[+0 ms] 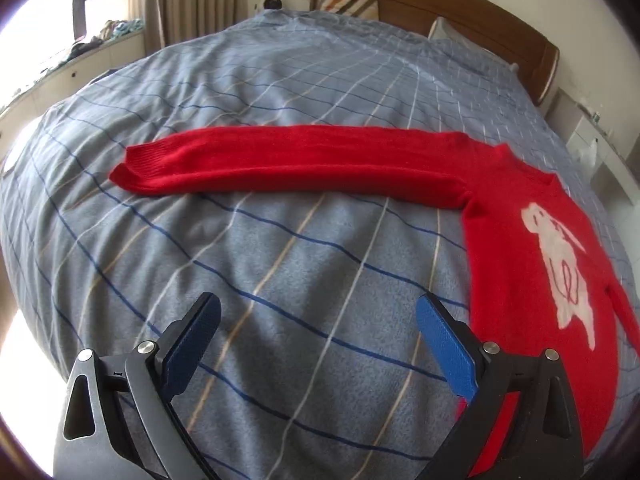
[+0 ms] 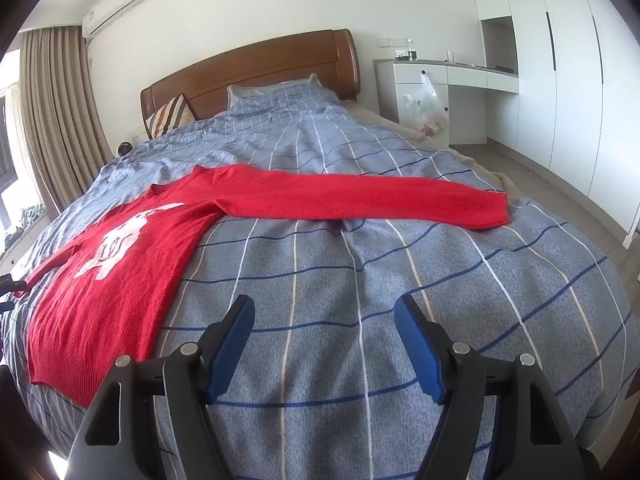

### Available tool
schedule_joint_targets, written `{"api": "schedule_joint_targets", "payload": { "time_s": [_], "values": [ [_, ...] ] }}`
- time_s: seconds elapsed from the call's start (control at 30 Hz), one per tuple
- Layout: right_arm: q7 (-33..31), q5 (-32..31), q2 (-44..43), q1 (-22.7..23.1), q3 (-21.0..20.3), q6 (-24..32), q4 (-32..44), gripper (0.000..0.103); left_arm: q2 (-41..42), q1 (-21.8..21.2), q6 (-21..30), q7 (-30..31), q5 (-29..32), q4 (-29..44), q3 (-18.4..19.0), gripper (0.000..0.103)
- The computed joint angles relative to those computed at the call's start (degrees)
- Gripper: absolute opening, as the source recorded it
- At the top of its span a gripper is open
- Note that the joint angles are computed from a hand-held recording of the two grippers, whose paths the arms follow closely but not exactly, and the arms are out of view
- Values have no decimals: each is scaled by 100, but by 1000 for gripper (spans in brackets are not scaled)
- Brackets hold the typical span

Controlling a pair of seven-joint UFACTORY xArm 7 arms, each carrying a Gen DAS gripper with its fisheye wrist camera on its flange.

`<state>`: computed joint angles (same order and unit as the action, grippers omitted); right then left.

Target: Fold small clothes

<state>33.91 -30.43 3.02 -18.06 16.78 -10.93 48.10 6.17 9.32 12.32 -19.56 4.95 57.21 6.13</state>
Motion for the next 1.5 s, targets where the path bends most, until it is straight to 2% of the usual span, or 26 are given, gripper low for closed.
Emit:
{"api": "schedule_joint_targets", "payload": {
  "time_s": [0.07, 0.13, 0.17, 0.23, 0.27, 0.33, 0.37, 0.43, 0.5, 0.6, 0.77, 0.93, 1.1, 1.3, 1.5],
  "values": [
    [-45, 73, 94, -16, 30, 68, 71, 72, 163, -66, -28, -54, 138, 36, 3, 99],
    [-125, 201, 194, -435, 464, 222, 134, 72, 302, -118, -82, -160, 278, 49, 70, 100],
    [-197, 312, 234, -584, 627, 321, 154, 72, 308, -140, -281, -205, 343, -49, 104, 101],
    [-438, 617, 322, -947, 1038, 502, 189, 72, 256, -373, -682, -607, 861, -285, 397, 102],
    [-522, 717, 366, -965, 1074, 581, 220, 72, 249, -517, -822, -861, 1185, -354, 582, 102],
    [-526, 713, 392, -656, 768, 649, 250, 74, 271, -895, -964, -1502, 1971, -394, 1041, 102],
    [-483, 650, 403, -416, 531, 652, 261, 77, 281, -978, -943, -1700, 2205, -369, 1139, 102],
    [-384, 482, 424, 75, 39, 692, 294, 79, 300, -835, -925, -1697, 2209, -328, 997, 102],
    [-236, 306, 428, 561, -455, 697, 308, 81, 298, -525, -1014, -1348, 1850, -363, 677, 102],
    [-376, 452, 443, 774, -653, 648, 285, 83, 310, -208, -1024, -712, 1233, -372, 298, 103],
    [-516, 560, 480, 1321, -1173, 597, 282, 88, 319, -494, -1120, -752, 1284, -420, 593, 103],
    [-667, 714, 509, 1830, -1644, 558, 284, 91, 293, -374, -1134, -415, 950, -461, 436, 103],
    [-894, 967, 537, 2185, -1955, 514, 277, 93, 266, -615, -1071, -597, 1184, -475, 689, 103],
    [-1128, 1251, 544, 2695, -2409, 486, 252, 94, 261, -680, -1035, -833, 1482, -450, 780, 103],
    [-1478, 1659, 542, 2870, -2519, 475, 226, 95, 144, -699, -1321, -1165, 1729, -574, 890, 103]
  ]
}}
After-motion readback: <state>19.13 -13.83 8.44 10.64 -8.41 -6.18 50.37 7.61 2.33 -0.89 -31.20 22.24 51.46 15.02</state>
